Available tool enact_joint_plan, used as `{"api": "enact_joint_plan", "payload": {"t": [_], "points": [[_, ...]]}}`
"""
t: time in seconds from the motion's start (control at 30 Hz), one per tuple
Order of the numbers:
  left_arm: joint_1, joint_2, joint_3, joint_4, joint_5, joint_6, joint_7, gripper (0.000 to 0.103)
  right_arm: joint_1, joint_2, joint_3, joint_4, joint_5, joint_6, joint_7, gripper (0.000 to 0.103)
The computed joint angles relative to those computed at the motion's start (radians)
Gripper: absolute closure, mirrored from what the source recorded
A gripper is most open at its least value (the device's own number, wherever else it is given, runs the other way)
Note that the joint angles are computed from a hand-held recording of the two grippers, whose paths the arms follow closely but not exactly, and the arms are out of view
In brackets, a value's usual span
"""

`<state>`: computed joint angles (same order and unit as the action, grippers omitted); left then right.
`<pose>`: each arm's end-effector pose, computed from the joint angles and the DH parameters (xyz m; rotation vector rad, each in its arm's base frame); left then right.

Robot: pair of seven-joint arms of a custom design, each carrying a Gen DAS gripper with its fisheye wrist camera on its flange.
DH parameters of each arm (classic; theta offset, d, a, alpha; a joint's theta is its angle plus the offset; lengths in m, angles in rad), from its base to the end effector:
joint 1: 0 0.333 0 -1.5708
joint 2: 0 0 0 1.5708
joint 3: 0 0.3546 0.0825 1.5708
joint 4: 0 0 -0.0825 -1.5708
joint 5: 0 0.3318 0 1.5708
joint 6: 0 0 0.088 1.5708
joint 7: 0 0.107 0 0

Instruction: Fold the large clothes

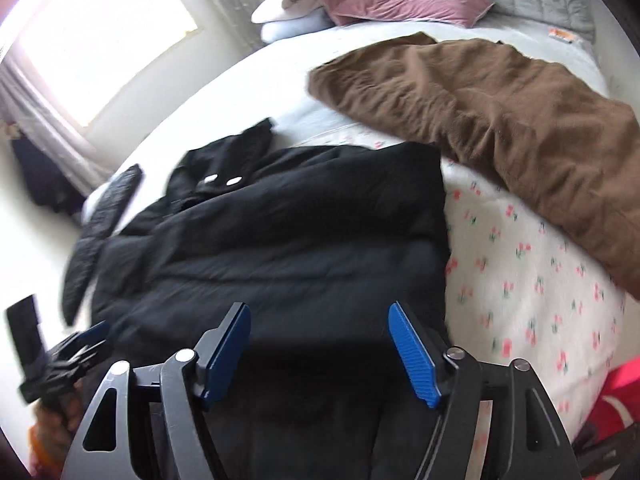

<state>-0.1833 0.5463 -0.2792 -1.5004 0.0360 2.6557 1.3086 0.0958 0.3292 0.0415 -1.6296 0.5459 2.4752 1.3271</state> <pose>0.6636 -0.2756 0.4880 -1.8599 2.1429 -0.9028 0.6548 0.0846 0.5429 -1.7727 1.7210 -0.0902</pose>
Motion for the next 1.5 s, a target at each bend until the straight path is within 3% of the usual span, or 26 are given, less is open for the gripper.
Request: {"api": "enact_joint_plan", "payload": {"t": [0.23,0.53,0.7,0.87,0.93,1.03,1.13,1.17,1.23,1.3,1.33,1.4,1.5], "points": [[0.040,-0.324,0.017,-0.401,-0.005,0.032,0.012,0.009,0.004,-0.325,-0.020,-0.333,0.023,-0.078,-0.161,0.021],[0.042,-0.621,0.100,-0.813,-0.100,0.118,0.130,0.009,0.034,-0.571,-0.073,-0.664,0.077,-0.092,-0.234,0.020],[0.016,-0.699,0.191,-0.953,-0.276,0.105,0.251,0.009,0.029,-0.636,-0.102,-0.802,0.132,-0.082,-0.276,0.020],[-0.060,-0.731,0.287,-1.032,-0.676,0.086,0.523,0.010,0.012,-0.655,-0.125,-0.883,0.182,-0.090,-0.284,0.020],[-0.086,-0.742,0.315,-1.045,-0.866,0.046,0.663,0.018,0.008,-0.663,-0.134,-0.908,0.207,-0.100,-0.295,0.020],[-0.084,-0.758,0.315,-1.060,-1.007,-0.027,0.769,0.032,0.005,-0.667,-0.143,-0.931,0.246,-0.137,-0.315,0.020],[-0.067,-0.777,0.265,-1.081,-1.036,-0.020,0.792,0.040,0.009,-0.677,-0.147,-0.950,0.299,-0.171,-0.361,0.021],[-0.064,-0.784,0.252,-1.086,-1.053,-0.022,0.802,0.042,0.011,-0.688,-0.145,-0.961,0.318,-0.173,-0.378,0.023],[-0.058,-0.796,0.223,-1.097,-1.061,-0.007,0.788,0.065,0.012,-0.710,-0.138,-0.980,0.350,-0.166,-0.400,0.042],[-0.065,-0.803,0.208,-1.096,-1.084,0.016,0.774,0.081,0.015,-0.740,-0.141,-0.992,0.396,-0.155,-0.423,0.084],[-0.072,-0.815,0.199,-1.100,-1.103,0.034,0.770,0.088,0.017,-0.761,-0.147,-0.997,0.431,-0.149,-0.439,0.089],[-0.095,-0.847,0.189,-1.106,-1.151,0.074,0.774,0.091,0.021,-0.822,-0.140,-1.010,0.498,-0.103,-0.459,0.096],[-0.140,-0.899,0.190,-1.094,-1.231,0.109,0.808,0.092,0.041,-0.885,-0.134,-0.995,0.587,-0.058,-0.499,0.097]]}}
